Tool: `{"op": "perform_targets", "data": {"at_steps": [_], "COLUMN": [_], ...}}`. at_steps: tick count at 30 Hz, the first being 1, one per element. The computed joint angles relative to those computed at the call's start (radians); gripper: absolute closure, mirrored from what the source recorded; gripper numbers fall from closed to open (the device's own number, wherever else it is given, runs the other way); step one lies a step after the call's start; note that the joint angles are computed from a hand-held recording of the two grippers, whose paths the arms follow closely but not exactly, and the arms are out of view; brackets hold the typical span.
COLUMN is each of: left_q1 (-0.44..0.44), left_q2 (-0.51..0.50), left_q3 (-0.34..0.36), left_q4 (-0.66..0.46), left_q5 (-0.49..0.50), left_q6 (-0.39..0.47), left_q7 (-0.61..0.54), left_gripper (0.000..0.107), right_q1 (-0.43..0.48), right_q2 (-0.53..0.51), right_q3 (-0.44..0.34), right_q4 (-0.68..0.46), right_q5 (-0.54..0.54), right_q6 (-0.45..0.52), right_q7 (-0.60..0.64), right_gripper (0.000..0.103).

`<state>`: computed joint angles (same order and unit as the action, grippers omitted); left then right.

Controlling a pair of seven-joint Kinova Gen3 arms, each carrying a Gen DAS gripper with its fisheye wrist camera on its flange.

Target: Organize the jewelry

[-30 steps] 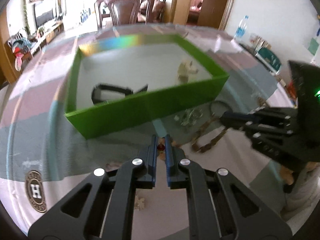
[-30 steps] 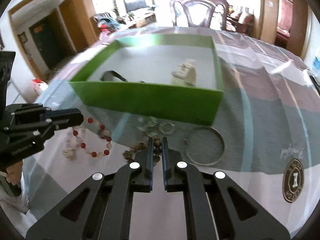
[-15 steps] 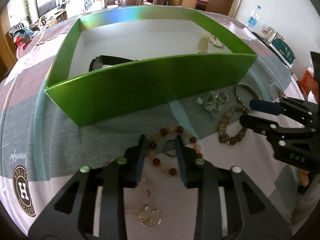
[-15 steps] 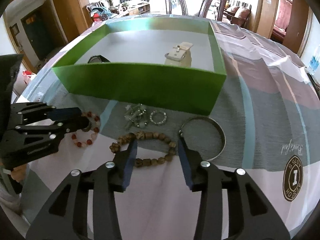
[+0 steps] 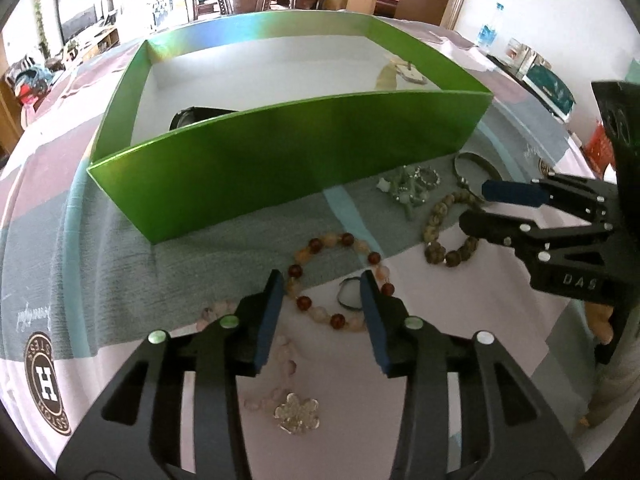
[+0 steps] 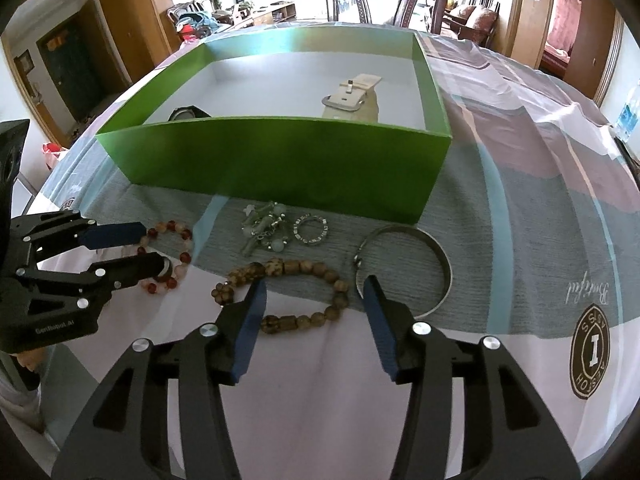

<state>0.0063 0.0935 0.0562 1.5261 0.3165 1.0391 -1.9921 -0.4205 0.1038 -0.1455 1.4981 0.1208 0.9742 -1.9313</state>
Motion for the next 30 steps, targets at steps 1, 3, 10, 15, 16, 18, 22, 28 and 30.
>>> {"op": "perform_targets", "data": {"at_steps": [1, 3, 10, 15, 16, 18, 22, 28, 30], "left_q1": [0.003, 0.002, -0.041, -0.001, 0.006, 0.017, 0.037, 0.029, 0.026], "left_q2": [-0.001, 0.0, -0.041, -0.061, -0.061, -0.058, -0.039, -0.031, -0.03], "left_q3": [0.001, 0.001, -0.02, 0.001, 0.002, 0.004, 0.008, 0.004, 0.003], "left_q4": [0.001, 0.001, 0.038, 0.066, 0.068, 0.069, 0.058, 0.049, 0.048], "left_q5": [-0.003, 0.001, 0.112, 0.089, 0.08, 0.064, 0.004, 0.023, 0.028], "left_q6": [-0.002, -0.002, -0.047, -0.061, -0.059, -0.053, -0.051, -0.047, -0.043], "left_q7": [0.001, 0.003, -0.053, -0.118, -0.118, -0.122, -0.07, -0.072, -0.074], "left_gripper": [0.068, 0.068, 0.07, 0.075, 0.075, 0.075, 0.081, 0.083, 0.083], "right_q1": [0.0, 0.0, 0.003, 0.001, 0.001, 0.0, -0.001, 0.003, 0.007], "right_q2": [0.0, -0.003, -0.008, -0.002, -0.002, -0.001, 0.0, -0.013, -0.026], "right_q3": [0.0, 0.0, 0.0, 0.0, 0.0, 0.001, 0.001, 0.001, 0.001], "right_q4": [0.0, 0.002, 0.006, 0.001, 0.001, 0.0, -0.001, 0.015, 0.034], "right_q5": [-0.002, -0.001, 0.0, 0.006, 0.006, 0.007, 0.008, 0.005, 0.006], "right_q6": [-0.001, -0.005, -0.013, -0.005, -0.005, -0.003, 0.001, -0.027, -0.062], "right_q7": [0.002, 0.002, -0.001, -0.004, -0.004, -0.004, -0.003, -0.008, -0.013], "right_gripper": [0.053, 0.053, 0.053, 0.053, 0.053, 0.053, 0.053, 0.053, 0.053]}}
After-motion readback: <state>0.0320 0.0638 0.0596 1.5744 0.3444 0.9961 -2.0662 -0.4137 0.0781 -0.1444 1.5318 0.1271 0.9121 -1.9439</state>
